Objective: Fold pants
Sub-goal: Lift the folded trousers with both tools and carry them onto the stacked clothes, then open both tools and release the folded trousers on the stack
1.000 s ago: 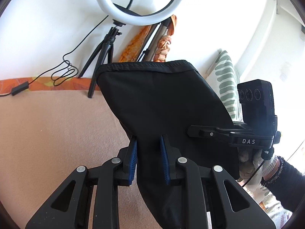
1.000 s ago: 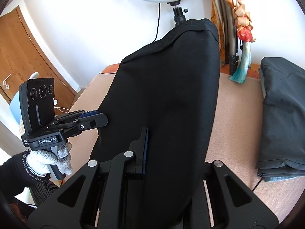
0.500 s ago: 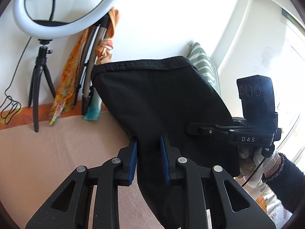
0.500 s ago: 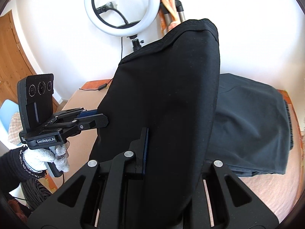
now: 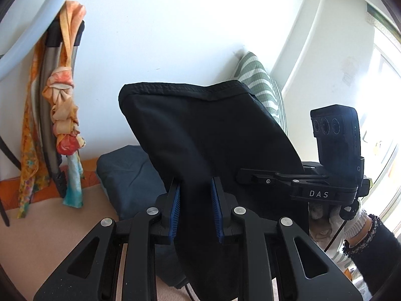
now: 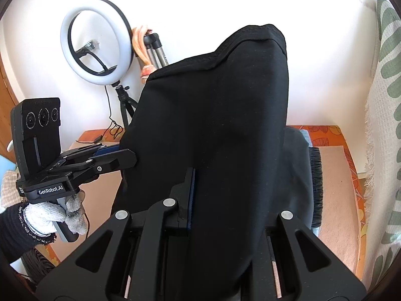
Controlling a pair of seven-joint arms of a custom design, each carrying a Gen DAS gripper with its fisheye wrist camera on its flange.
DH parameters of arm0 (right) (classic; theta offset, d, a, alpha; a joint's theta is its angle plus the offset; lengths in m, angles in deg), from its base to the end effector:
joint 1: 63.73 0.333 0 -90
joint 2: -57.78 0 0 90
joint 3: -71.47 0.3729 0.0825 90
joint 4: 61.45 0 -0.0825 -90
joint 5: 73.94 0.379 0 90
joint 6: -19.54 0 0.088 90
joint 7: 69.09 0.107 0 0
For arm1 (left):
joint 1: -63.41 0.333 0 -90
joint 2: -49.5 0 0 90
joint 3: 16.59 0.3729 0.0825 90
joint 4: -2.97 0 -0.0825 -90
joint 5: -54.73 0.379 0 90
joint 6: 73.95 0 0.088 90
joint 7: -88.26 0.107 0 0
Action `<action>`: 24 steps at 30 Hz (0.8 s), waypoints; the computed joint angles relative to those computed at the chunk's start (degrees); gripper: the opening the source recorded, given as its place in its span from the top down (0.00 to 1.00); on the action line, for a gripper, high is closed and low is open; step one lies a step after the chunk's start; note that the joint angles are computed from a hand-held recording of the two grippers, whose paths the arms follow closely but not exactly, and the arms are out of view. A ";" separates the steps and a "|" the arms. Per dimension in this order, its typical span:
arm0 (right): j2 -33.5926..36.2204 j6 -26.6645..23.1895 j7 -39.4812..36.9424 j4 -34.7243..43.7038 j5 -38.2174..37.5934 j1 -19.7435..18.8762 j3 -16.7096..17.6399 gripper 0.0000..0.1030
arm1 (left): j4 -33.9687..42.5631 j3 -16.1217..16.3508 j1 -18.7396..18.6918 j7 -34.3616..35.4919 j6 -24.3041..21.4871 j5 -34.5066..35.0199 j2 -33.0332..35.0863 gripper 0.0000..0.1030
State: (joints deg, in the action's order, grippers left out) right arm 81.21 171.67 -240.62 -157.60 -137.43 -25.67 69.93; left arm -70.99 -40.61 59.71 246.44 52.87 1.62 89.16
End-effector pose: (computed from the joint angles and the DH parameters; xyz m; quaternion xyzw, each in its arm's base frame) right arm 0.5607 0.4499 0.4706 -0.5656 0.6976 -0.2518 0.3605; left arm 0.7339 -0.2995 0.4569 0.2247 -0.8288 0.5016 0.1046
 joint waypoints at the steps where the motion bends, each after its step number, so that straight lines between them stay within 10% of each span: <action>1: 0.61 0.17 -1.68 0.66 1.08 -0.81 0.19 0.86 | 0.78 0.33 -0.93 -0.73 0.59 0.71 0.65 0.81; 11: 5.50 4.24 -16.74 2.69 14.20 -5.65 -0.06 0.85 | 8.95 2.14 -6.51 -11.19 4.80 10.11 8.23 0.81; 15: 7.49 -2.46 -20.57 5.08 20.02 -4.70 -0.82 0.71 | 9.68 1.74 -6.65 -12.87 6.75 13.09 9.09 0.80; 24: 6.73 -14.43 -10.11 6.46 15.38 0.80 -3.73 0.42 | 4.42 -0.56 -3.36 -9.51 7.59 12.50 5.08 0.46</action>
